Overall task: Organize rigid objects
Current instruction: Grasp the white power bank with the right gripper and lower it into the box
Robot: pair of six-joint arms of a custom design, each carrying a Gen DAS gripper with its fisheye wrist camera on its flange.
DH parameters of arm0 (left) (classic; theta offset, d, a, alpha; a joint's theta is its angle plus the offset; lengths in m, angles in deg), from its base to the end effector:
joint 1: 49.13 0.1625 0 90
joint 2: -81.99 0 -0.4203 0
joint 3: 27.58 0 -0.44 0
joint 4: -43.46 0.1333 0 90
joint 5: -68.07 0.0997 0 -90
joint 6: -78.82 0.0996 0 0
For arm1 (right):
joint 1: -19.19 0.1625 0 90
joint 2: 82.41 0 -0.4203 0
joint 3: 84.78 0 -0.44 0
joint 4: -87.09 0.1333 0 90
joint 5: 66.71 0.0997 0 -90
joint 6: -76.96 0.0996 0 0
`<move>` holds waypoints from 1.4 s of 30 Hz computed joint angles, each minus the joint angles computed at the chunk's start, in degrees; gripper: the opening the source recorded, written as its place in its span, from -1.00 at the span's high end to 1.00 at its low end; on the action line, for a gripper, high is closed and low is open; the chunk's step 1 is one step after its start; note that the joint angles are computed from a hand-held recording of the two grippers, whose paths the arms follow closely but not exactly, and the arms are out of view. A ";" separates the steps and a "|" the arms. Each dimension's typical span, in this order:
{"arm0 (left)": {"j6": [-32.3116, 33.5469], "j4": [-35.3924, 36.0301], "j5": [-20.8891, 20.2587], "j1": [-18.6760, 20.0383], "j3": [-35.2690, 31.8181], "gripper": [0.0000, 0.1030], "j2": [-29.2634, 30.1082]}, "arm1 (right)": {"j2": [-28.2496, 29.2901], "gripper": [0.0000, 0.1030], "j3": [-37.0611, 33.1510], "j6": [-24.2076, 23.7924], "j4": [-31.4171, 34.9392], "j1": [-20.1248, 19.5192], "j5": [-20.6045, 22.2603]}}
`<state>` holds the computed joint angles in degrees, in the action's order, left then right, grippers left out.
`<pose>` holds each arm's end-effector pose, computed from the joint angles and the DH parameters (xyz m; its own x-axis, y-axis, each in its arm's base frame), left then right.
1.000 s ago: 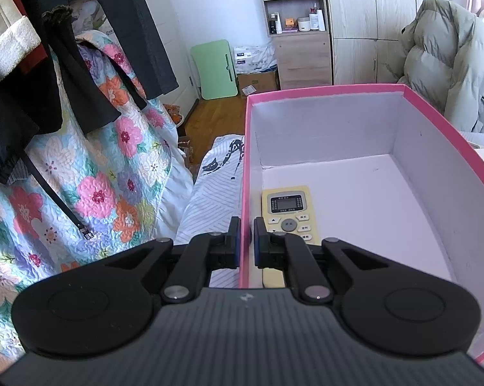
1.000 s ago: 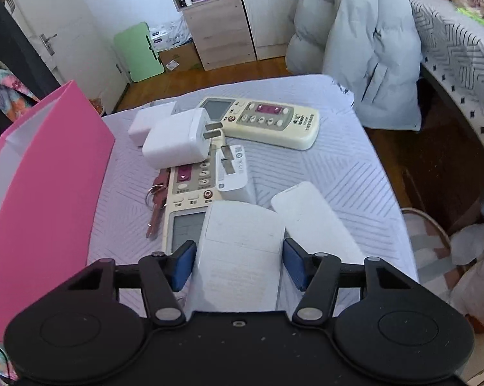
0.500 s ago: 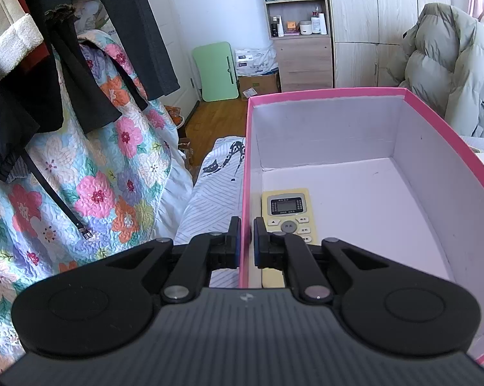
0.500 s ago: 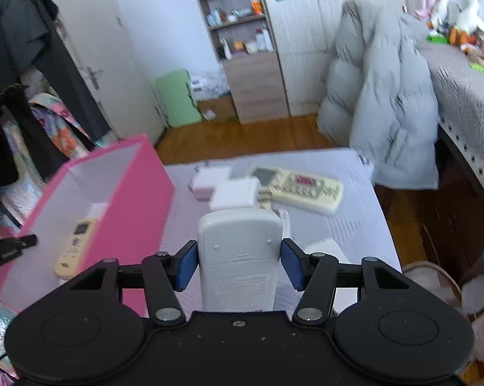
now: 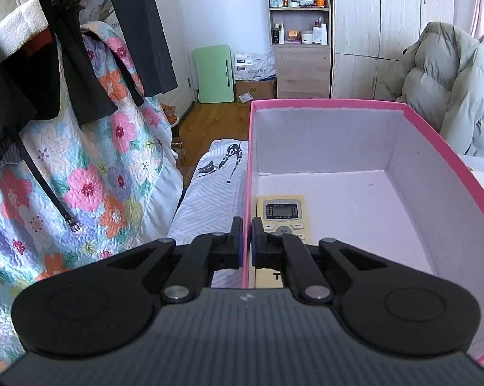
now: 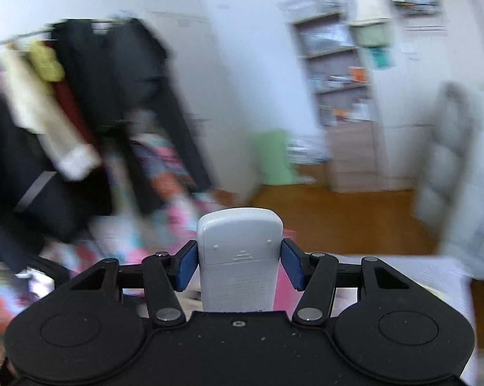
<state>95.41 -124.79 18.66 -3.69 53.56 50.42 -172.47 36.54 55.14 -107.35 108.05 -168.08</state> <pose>-0.3972 -0.6857 0.0291 -0.5528 0.4759 -0.6841 0.8070 0.5105 -0.2970 0.1037 -0.5002 0.4217 -0.9086 0.0857 0.4088 -0.3576 0.3460 -0.8674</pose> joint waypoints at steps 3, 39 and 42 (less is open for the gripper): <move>-1.26 0.47 -0.91 0.25 0.10 0.94 -0.36 | 4.01 -0.18 -3.75 0.40 3.74 -0.21 4.80; -2.38 0.63 -5.20 1.55 0.56 0.94 -1.51 | 5.67 -0.16 -7.17 12.25 36.73 1.15 -5.90; -2.21 0.39 -5.09 1.52 0.60 0.94 -1.37 | 4.83 -0.08 -6.90 14.37 36.67 0.12 -4.00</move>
